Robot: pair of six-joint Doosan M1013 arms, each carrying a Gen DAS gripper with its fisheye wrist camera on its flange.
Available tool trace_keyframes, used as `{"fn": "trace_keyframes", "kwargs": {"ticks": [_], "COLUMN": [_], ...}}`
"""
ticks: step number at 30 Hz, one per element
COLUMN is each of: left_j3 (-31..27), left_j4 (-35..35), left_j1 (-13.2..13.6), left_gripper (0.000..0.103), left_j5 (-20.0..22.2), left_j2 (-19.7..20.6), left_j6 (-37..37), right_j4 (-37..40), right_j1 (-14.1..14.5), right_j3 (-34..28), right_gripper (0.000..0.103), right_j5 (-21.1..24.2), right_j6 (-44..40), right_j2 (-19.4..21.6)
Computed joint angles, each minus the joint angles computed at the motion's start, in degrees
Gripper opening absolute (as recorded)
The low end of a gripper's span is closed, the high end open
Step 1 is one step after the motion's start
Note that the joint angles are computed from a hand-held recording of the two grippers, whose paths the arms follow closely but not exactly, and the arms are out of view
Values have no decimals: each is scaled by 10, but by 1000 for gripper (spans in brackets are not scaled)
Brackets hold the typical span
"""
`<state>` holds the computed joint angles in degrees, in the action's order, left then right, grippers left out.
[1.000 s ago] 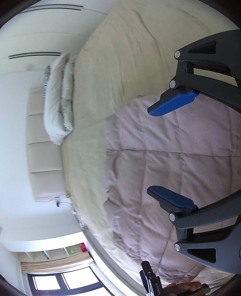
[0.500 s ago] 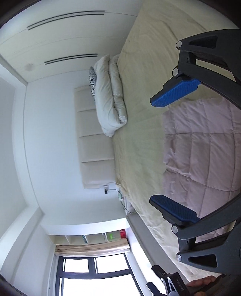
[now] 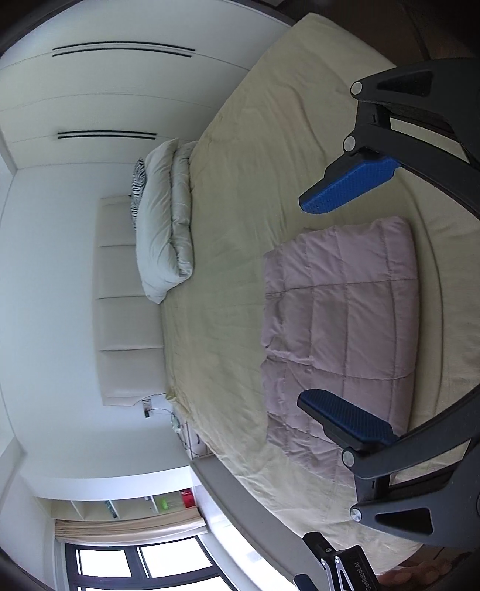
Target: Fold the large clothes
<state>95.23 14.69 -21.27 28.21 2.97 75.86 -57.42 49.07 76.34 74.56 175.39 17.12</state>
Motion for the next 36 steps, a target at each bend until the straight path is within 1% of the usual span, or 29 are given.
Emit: {"fn": "trace_keyframes", "kwargs": {"ticks": [3, 5, 9, 14, 18, 36], "left_j3": [-8, -9, -7, -5, -4, 1], "left_j4": [-70, -105, -96, -72, -71, -63], "left_j1": [1, 3, -1, -5, -6, -8], "left_gripper": [103, 103, 103, 103, 103, 103], "left_j5": [52, 75, 99, 105, 112, 114], "left_j2": [12, 18, 23, 27, 29, 32], "left_j6": [60, 83, 78, 63, 63, 64], "right_j4": [61, 83, 95, 110, 129, 162], "right_j1": [-5, -9, -7, -8, -10, -18], "right_j3": [0, 6, 5, -11, -12, -17], "right_gripper": [98, 98, 98, 98, 98, 98], "right_j5": [-1, -8, -3, 13, 2, -12], "right_j6": [2, 7, -3, -44, -54, -71], "right_j2": [4, 7, 14, 27, 29, 36]}}
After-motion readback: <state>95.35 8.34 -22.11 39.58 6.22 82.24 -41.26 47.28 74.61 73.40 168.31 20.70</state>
